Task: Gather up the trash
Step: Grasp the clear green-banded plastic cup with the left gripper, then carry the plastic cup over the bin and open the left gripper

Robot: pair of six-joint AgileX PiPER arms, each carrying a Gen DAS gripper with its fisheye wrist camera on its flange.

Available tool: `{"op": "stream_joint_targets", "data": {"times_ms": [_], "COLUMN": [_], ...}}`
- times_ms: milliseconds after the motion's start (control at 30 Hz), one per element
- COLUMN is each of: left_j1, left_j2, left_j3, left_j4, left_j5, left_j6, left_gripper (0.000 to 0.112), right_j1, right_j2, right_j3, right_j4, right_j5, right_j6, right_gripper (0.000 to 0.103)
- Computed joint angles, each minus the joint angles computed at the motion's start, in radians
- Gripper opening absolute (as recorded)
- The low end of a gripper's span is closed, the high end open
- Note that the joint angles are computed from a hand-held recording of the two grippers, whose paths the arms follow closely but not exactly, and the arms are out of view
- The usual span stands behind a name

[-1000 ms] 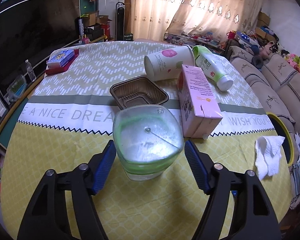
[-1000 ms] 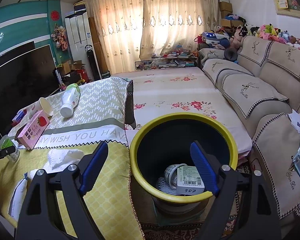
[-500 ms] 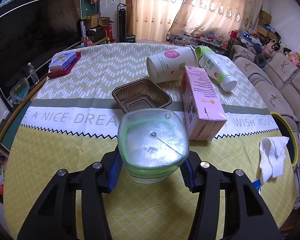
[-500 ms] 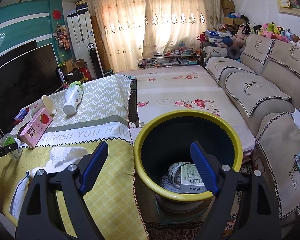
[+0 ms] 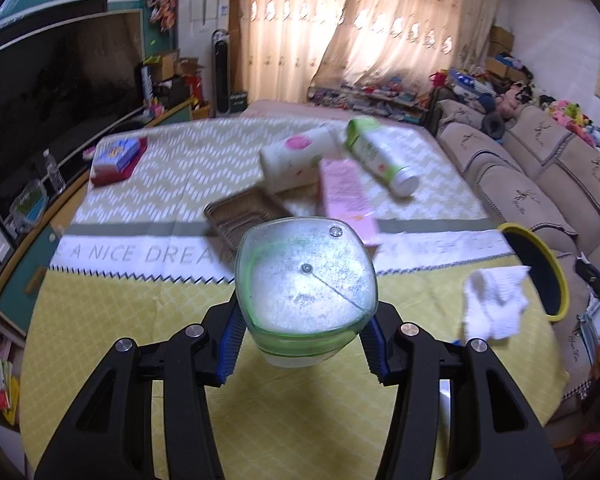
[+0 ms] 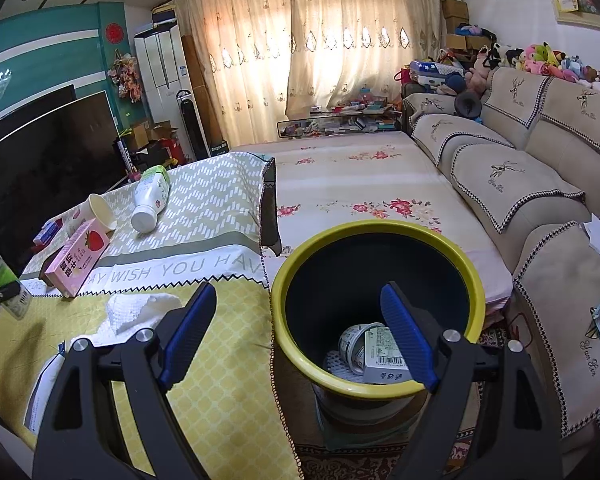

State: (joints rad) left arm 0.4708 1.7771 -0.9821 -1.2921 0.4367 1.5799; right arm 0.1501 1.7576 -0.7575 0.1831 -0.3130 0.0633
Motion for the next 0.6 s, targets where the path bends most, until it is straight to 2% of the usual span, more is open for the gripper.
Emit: {"op": "stream_joint_targets", "data": {"times_ms": [167, 300, 500, 600], "left_j1": [-0.027, -0.098, -0.255, -0.366], "left_j2": [-0.096, -0.137, -0.116, -0.086], "left_j3": [0.041, 0.03, -0.067, -0.128], "left_j4": [0.02, 0.068, 0.186, 0.234], "left_j5": [0.06, 0.107, 0.189, 0.199], "left_j6": [0.0, -0.046, -0.181, -0.242], "left_gripper": [0.051, 0.051, 0.051, 0.051], "right_j1": [-0.003, -0.014, -0.055, -0.093], "right_j2": [-0.014, -0.05, -0.117, -0.145], "right_j3": [0.019, 0.062, 0.14, 0.176], "right_j4": [0.024, 0.089, 0.203, 0.211], "right_j5": [-0.014, -0.04, -0.083, -0.099], "right_j6": [-0.02, -0.076, -0.18, -0.184], "right_gripper": [0.08, 0.08, 0.08, 0.08]}}
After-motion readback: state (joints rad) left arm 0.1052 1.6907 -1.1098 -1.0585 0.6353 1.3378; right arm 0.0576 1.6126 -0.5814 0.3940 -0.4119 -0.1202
